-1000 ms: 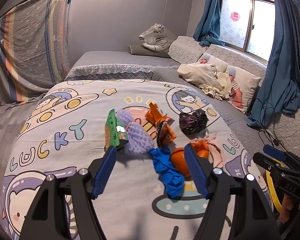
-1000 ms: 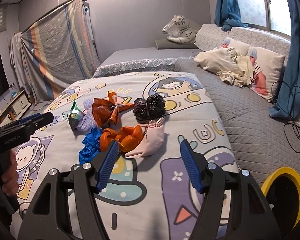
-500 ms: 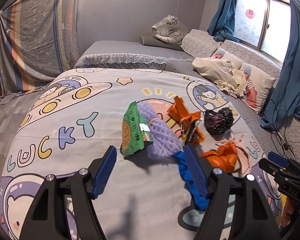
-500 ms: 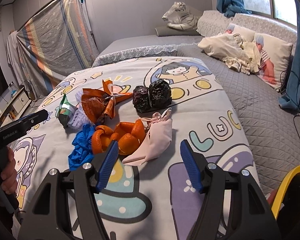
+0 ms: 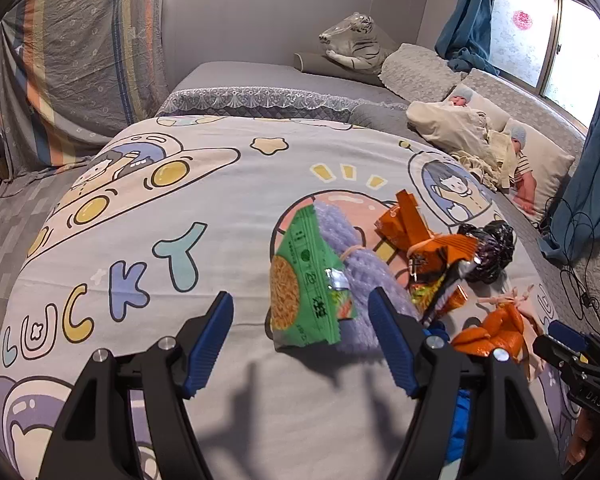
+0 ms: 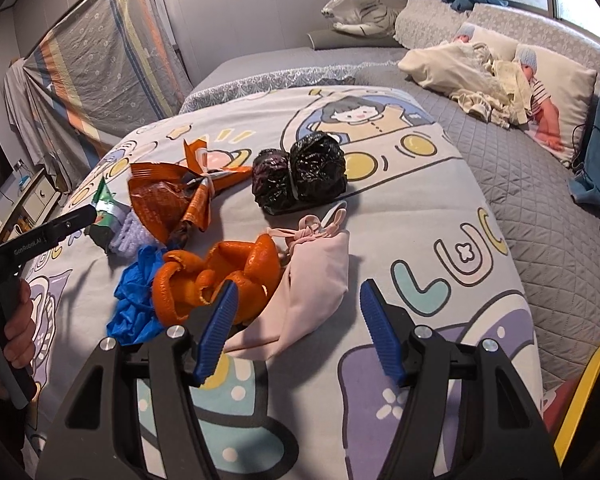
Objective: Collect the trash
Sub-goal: 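Move the left tool to the green snack wrapper while the right tool approaches the pale pink pouch, then grasp the green snack wrapper with the left tool while the right tool grasps the pink pouch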
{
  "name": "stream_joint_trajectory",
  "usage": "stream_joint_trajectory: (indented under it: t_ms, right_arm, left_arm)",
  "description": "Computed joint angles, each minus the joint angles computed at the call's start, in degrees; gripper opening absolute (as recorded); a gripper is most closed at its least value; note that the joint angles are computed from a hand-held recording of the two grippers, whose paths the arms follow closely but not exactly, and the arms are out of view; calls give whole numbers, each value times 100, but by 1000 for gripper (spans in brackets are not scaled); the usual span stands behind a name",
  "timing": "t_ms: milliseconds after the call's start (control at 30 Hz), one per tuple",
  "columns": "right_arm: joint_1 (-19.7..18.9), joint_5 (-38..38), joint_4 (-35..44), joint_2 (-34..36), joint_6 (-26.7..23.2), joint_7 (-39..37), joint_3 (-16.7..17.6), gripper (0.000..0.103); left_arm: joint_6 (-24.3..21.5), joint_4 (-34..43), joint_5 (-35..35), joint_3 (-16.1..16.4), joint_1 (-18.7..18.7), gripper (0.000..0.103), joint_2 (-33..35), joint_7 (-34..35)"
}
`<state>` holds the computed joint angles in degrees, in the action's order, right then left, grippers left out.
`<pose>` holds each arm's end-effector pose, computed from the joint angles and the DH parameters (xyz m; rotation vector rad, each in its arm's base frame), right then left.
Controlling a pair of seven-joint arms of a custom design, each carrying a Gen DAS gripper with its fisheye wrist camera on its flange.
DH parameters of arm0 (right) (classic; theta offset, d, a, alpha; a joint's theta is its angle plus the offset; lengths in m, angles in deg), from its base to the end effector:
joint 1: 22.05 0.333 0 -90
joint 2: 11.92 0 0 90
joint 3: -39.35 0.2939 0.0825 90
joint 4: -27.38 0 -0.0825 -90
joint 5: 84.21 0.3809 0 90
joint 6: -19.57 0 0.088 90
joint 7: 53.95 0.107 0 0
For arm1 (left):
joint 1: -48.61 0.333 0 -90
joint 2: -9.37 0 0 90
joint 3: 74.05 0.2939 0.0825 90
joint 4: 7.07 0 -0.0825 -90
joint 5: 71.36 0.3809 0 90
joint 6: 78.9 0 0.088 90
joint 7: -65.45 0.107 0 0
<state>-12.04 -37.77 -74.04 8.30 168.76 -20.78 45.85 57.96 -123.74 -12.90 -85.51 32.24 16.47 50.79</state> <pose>0.6490 0.1694 0.3918 -2.1549 1.0665 -0.1857 0.5289 -0.2680 0.3918 -2.2032 1.0923 -0.6060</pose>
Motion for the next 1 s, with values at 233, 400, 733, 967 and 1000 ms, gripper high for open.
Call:
stream_joint_trajectory:
  t_ms: [233,400,733,967,1000]
  right_arm:
    - [15,-180,335,268,-182,339,-43,56]
    - [-1,-341,577,476,-359,595,-49,53]
    - [-83,-441,891,730,-625,832,-28,41]
    - [-107,-457,926,755,-705,840,-2,26]
    - [-117,-445,932,758,-719,836,1,25]
  left_arm:
    - [142,72,-70,72,84,67,129,149]
    - [336,25,-83,145,151,66,175,57]
    - [795,-192,-94,230,295,45,175,-108]
    - [785,-253,0,222,309,35,91,-240]
    - [776,-258,0,218,311,34,85,-247]
